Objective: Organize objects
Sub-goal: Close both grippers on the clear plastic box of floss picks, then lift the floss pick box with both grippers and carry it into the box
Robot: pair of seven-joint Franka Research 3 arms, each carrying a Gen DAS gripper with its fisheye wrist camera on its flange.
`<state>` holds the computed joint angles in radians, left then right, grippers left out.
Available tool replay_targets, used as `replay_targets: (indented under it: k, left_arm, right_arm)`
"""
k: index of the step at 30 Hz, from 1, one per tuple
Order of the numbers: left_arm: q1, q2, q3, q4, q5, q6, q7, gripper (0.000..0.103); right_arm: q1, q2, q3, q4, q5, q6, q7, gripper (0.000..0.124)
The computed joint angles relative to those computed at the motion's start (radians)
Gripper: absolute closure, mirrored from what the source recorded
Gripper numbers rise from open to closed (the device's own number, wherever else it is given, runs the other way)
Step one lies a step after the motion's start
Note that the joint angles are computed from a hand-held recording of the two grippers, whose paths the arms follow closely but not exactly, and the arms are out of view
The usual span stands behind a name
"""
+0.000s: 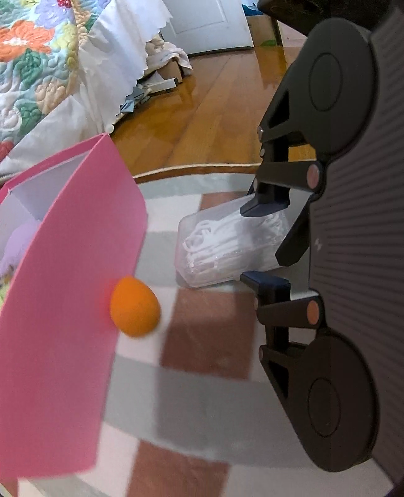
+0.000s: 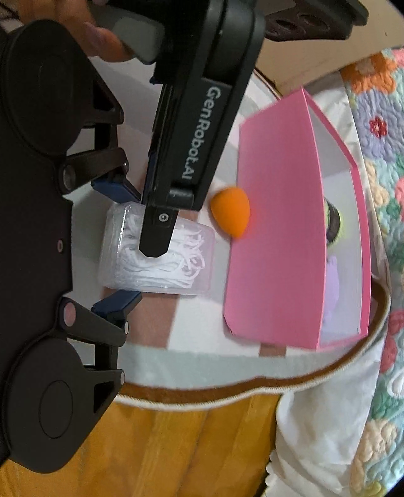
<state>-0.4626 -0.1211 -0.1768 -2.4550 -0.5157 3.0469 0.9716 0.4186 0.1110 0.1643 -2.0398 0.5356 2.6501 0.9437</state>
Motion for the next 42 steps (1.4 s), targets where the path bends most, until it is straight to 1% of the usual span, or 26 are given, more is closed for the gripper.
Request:
replay_targets:
  k: [3, 5, 7, 11, 12, 14, 15, 18, 19, 22, 26, 29, 33, 36, 39, 42]
  left_arm:
    - [0.010, -0.018, -0.007, -0.018, 0.024, -0.022, -0.031, 0.066]
    - [0.012, -0.011, -0.011, -0.023, 0.038, -0.017, -0.056, 0.064]
    - [0.002, -0.005, -0.008, -0.029, 0.027, 0.005, -0.062, 0.061]
    - [0.032, 0.000, -0.030, -0.031, 0.126, 0.016, -0.133, 0.059]
    - [0.025, 0.005, -0.025, -0.031, 0.125, 0.024, -0.134, 0.058]
    - [-0.004, 0.014, -0.003, -0.033, 0.077, 0.048, -0.101, 0.055]
    - [0.002, 0.017, -0.008, -0.034, 0.089, 0.058, -0.113, 0.055]
    - [0.005, 0.015, -0.009, -0.033, 0.099, 0.052, -0.137, 0.057]
    - [-0.006, 0.012, -0.001, -0.033, 0.087, 0.049, -0.120, 0.058]
    - [-0.024, -0.009, 0.011, -0.039, 0.058, 0.020, -0.086, 0.060]
    - [-0.020, -0.060, 0.005, -0.058, 0.074, -0.025, -0.101, 0.060]
    - [-0.005, -0.109, -0.014, -0.088, 0.132, -0.052, -0.164, 0.060]
    - [0.006, -0.172, -0.024, -0.114, 0.214, -0.106, -0.242, 0.060]
    - [0.010, -0.215, -0.028, -0.126, 0.269, -0.147, -0.289, 0.060]
    - [0.013, -0.255, -0.029, -0.131, 0.312, -0.187, -0.328, 0.060]
    - [0.022, -0.286, -0.036, -0.124, 0.363, -0.213, -0.354, 0.060]
  right_arm:
    - [0.006, -0.024, 0.003, -0.017, -0.006, -0.031, 0.006, 0.058]
    - [0.008, -0.028, 0.002, -0.023, -0.007, -0.045, -0.003, 0.058]
    - [0.015, -0.024, -0.001, -0.022, -0.041, -0.058, 0.022, 0.057]
    - [0.014, -0.013, -0.002, -0.005, -0.040, -0.075, 0.032, 0.055]
    - [0.011, -0.007, -0.003, 0.004, -0.033, -0.084, 0.035, 0.055]
    - [0.006, 0.010, -0.004, 0.022, -0.011, -0.099, 0.045, 0.054]
    - [0.004, 0.015, -0.003, 0.026, -0.003, -0.101, 0.052, 0.053]
    - [0.002, 0.028, -0.001, 0.031, 0.007, -0.098, 0.060, 0.052]
    - [0.002, 0.024, -0.001, 0.024, 0.011, -0.093, 0.069, 0.053]
    - [0.005, 0.002, -0.002, -0.004, 0.016, -0.075, 0.119, 0.054]
    - [0.000, -0.015, -0.005, -0.003, 0.031, -0.115, 0.144, 0.054]
    - [-0.002, -0.031, -0.007, 0.002, 0.040, -0.162, 0.155, 0.055]
    - [0.003, -0.059, -0.005, -0.006, 0.050, -0.210, 0.140, 0.055]
    - [0.007, -0.082, -0.006, -0.019, 0.074, -0.223, 0.111, 0.056]
    - [0.009, -0.102, -0.010, -0.019, 0.087, -0.254, 0.090, 0.056]
    - [0.014, -0.128, -0.012, -0.034, 0.104, -0.242, 0.059, 0.057]
